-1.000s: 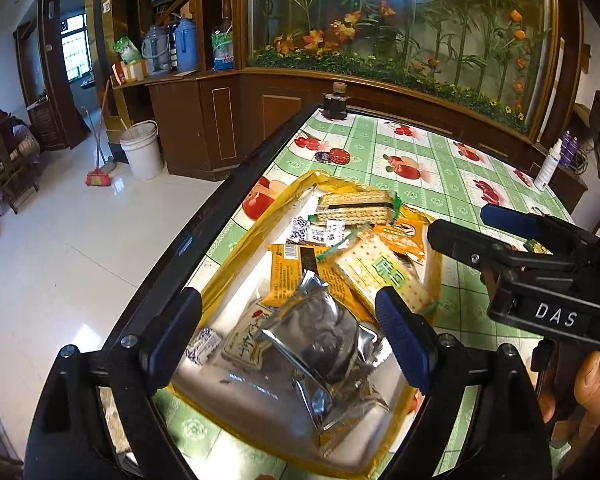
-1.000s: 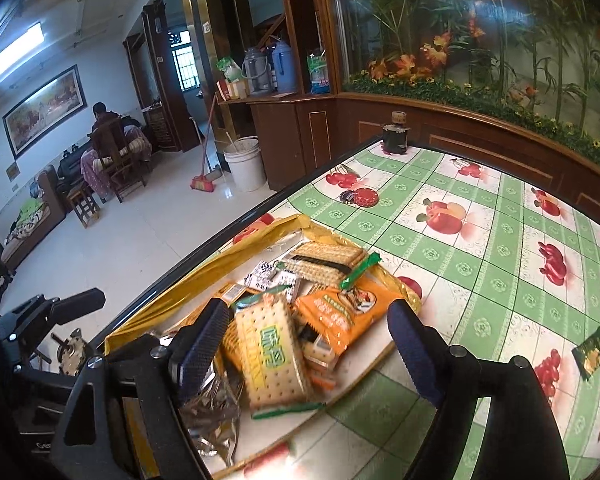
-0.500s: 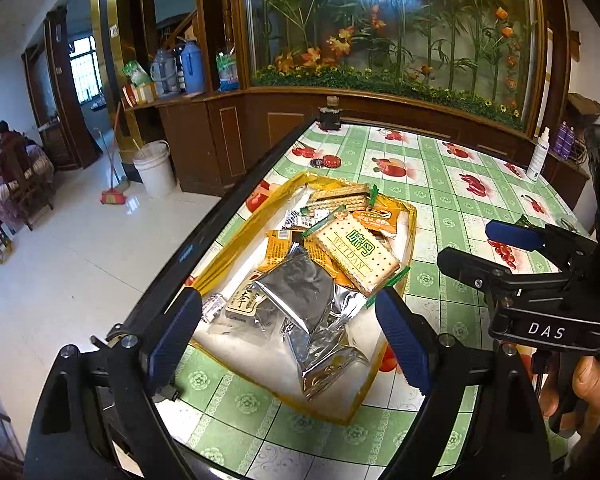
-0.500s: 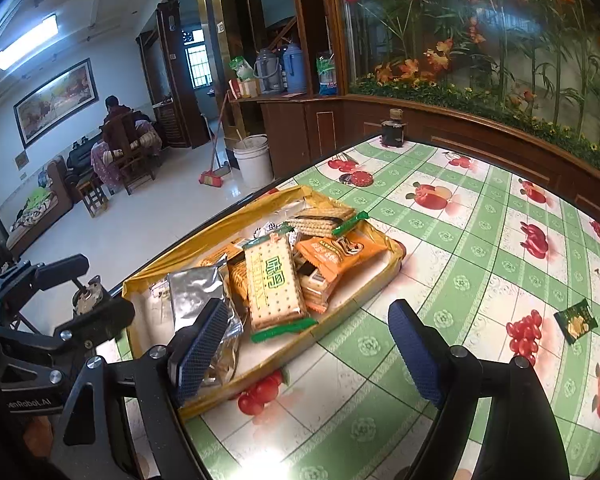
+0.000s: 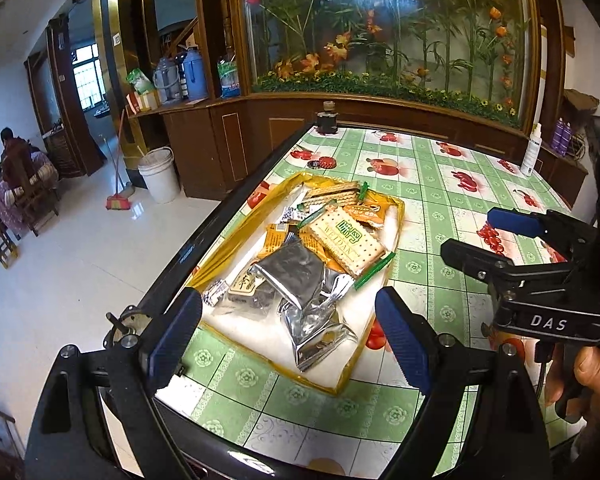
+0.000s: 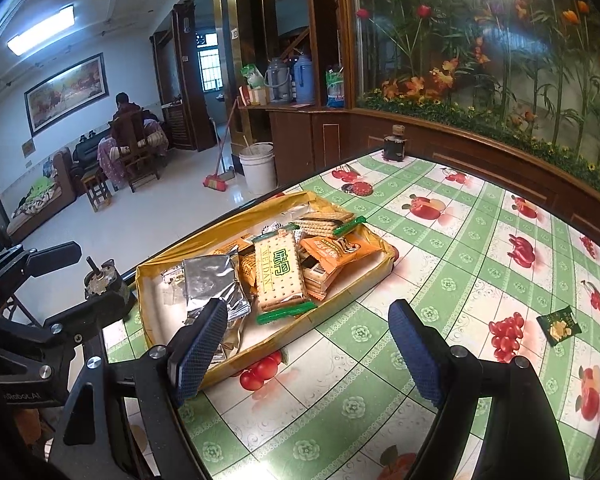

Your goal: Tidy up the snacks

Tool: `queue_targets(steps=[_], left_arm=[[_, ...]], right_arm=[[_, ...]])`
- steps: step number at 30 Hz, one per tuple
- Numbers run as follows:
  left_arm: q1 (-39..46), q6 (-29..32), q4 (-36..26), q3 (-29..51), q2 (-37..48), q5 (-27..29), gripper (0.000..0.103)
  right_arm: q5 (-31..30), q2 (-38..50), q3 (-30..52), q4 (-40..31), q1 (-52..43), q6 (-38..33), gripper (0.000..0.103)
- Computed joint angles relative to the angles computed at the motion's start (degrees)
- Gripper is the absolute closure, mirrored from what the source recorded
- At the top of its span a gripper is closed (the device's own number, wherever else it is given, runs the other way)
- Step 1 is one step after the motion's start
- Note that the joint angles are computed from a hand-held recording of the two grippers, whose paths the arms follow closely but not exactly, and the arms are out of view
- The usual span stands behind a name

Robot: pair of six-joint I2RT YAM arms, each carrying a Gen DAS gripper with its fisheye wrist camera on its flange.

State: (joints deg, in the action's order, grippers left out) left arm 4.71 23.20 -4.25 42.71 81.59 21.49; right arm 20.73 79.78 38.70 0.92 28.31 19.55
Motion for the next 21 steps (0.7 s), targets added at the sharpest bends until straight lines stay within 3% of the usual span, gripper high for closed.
queue_targets(steps=[9, 14, 21], left_arm=[[2.33, 0.09, 0.21, -1.47, -1.09, 1.6, 0.014], [1.21, -0.22, 1.35, -1.91, -1.04, -2.04, 0.014], [2.14, -0.26, 1.29, -2.17, -1.41, -0.15, 0.014]], right_arm=[[0.36, 0.12, 0.71, -0.13, 1.44, -2.72, 0.019], [0.66, 0.91, 1.4, 0.32, 2.48, -4.51, 0.019], [0.85, 1.15, 1.5, 0.62, 2.78, -5.21, 0.019]])
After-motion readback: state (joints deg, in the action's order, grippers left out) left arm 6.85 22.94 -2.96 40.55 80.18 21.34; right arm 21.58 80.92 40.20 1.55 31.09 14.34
